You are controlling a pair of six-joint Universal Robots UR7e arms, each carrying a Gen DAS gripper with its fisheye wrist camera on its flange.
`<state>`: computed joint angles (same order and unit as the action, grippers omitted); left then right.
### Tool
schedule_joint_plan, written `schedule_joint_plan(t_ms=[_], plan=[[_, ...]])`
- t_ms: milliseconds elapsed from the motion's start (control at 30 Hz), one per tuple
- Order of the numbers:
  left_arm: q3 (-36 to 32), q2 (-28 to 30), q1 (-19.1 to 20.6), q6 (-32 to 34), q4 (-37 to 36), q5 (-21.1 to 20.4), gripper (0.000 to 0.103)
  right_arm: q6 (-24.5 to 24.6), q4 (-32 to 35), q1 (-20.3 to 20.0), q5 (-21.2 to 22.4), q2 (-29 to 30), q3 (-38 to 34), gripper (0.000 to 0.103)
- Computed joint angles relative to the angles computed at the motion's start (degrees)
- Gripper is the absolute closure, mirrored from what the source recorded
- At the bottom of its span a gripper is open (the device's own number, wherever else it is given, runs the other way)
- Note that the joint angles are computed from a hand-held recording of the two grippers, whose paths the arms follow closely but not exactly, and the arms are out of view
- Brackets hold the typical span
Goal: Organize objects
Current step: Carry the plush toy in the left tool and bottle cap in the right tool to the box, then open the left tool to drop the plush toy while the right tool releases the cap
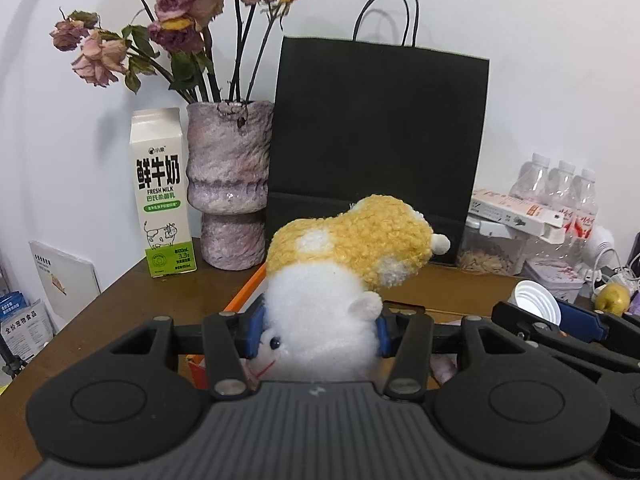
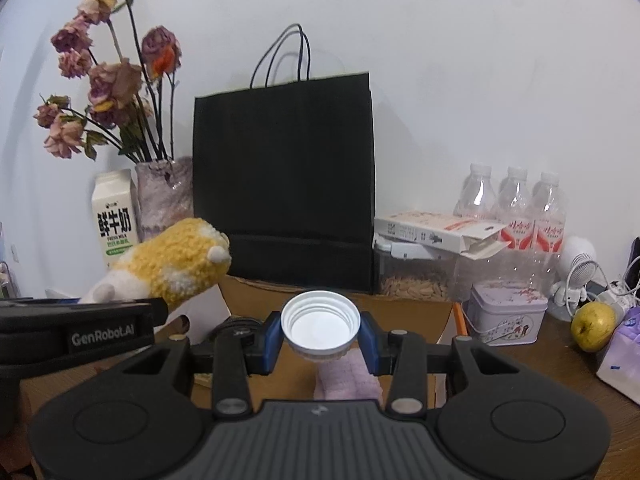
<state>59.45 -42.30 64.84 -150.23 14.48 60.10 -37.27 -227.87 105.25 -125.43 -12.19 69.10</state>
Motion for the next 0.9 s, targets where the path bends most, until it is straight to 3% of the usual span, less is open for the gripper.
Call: schedule_joint_plan(t_ms=[533, 633, 667, 700, 767, 833, 900], plan=[[-5.59, 4.10, 0.95, 1.70, 1.91, -0.33, 0.050, 1.48, 4.14, -0.98, -1.57, 0.76, -1.59, 0.064], [-4.72, 3.61, 0.94, 1.82, 0.56, -0.35, 0.036, 2.33, 5.03, -1.14, -1.61, 0.46, -1.22, 0.064], [-4.01, 3.24, 0.97, 2.06, -0.46, -0.17, 0.025, 2.53, 5.29, -1.19, -1.71, 0.41, -1.15, 0.061], [-3.33, 2.88, 1.00, 2.26, -1.45, 0.02, 0.013, 2.77, 5.57, -1.22, -1.85, 0.38, -1.15, 0.059], [-1.83, 2.15, 0.93, 2.74, -3.83, -0.15, 0.000, 3.14, 5.83, -1.29, -2.12, 0.44, -1.28, 0.035], [-0.28, 1.42, 0.94, 3.46, -6.26, 0.10, 0.000, 3.06, 5.30, -1.26, -2.43, 0.74, -1.74, 0.013], [-0.24, 1.39, 0.90, 3.33, -6.33, -0.06, 0.000, 3.39, 5.46, -1.23, -2.54, 0.62, -1.70, 0.003]])
